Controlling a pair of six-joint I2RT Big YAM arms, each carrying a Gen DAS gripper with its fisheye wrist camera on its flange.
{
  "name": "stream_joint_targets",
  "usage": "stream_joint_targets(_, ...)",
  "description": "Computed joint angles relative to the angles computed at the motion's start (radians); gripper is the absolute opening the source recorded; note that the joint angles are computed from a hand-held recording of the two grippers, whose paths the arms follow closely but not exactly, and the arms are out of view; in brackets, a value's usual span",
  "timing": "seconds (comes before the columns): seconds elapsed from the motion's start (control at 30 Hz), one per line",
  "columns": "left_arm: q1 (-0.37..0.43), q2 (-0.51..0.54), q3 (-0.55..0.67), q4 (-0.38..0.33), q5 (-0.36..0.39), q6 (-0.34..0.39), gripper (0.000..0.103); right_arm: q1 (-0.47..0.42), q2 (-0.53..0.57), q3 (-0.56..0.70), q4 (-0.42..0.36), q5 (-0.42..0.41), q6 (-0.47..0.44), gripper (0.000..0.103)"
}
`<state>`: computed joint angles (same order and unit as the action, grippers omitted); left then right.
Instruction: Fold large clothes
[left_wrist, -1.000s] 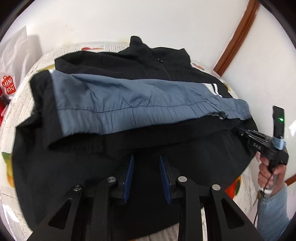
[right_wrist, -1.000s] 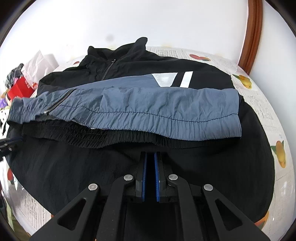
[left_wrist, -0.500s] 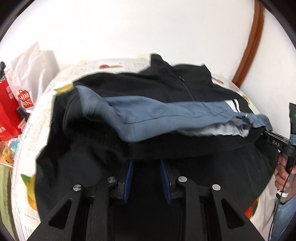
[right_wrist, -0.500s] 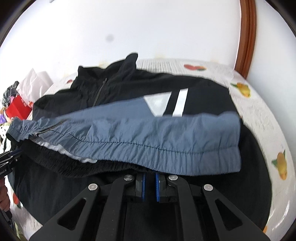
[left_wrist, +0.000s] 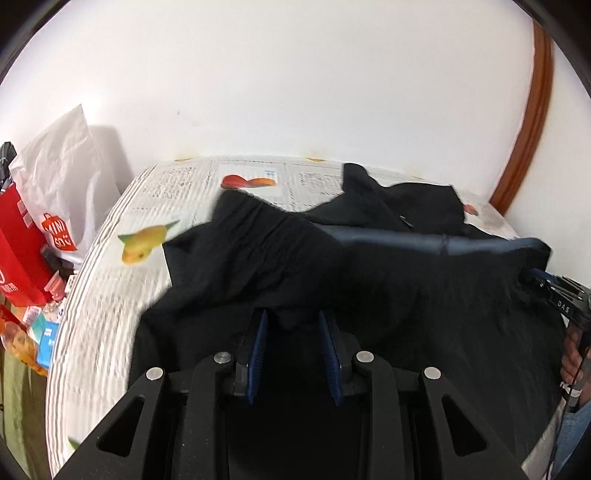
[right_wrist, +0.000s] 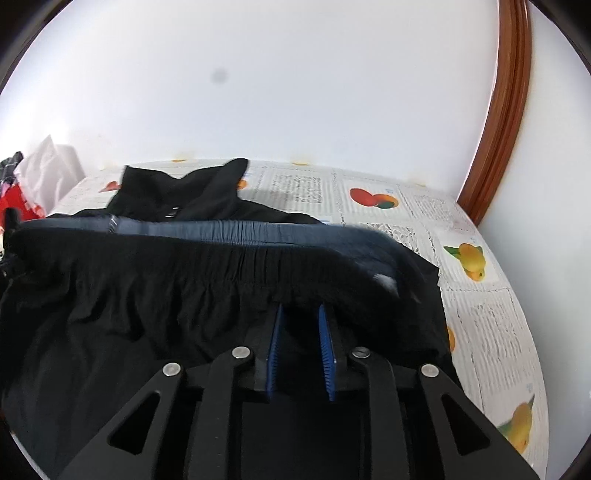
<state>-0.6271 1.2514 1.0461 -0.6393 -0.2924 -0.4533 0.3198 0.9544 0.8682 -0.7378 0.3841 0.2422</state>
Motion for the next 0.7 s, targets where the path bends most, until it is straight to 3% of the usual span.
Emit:
stream_joint_targets(0.27,0.050,0.077,0.022,-0.019,0.006,-0.001,0.028,-0.127,0.112,0.016,0.028,-0.085,-0.015,0.024)
stream_joint_targets(0.43,0.044,0.092,0.006,0.002,-0.016,0.018,0.028,-0.160,0.120,-0.001,0.051,-0.124,-0.005,0.025)
stream_joint_targets(0.7,0.025,0.108,0.005,0.011,-0.058,0.030,0.028,-0.134,0.127,-0.010,0.062,-0.065,-0.015,0.024)
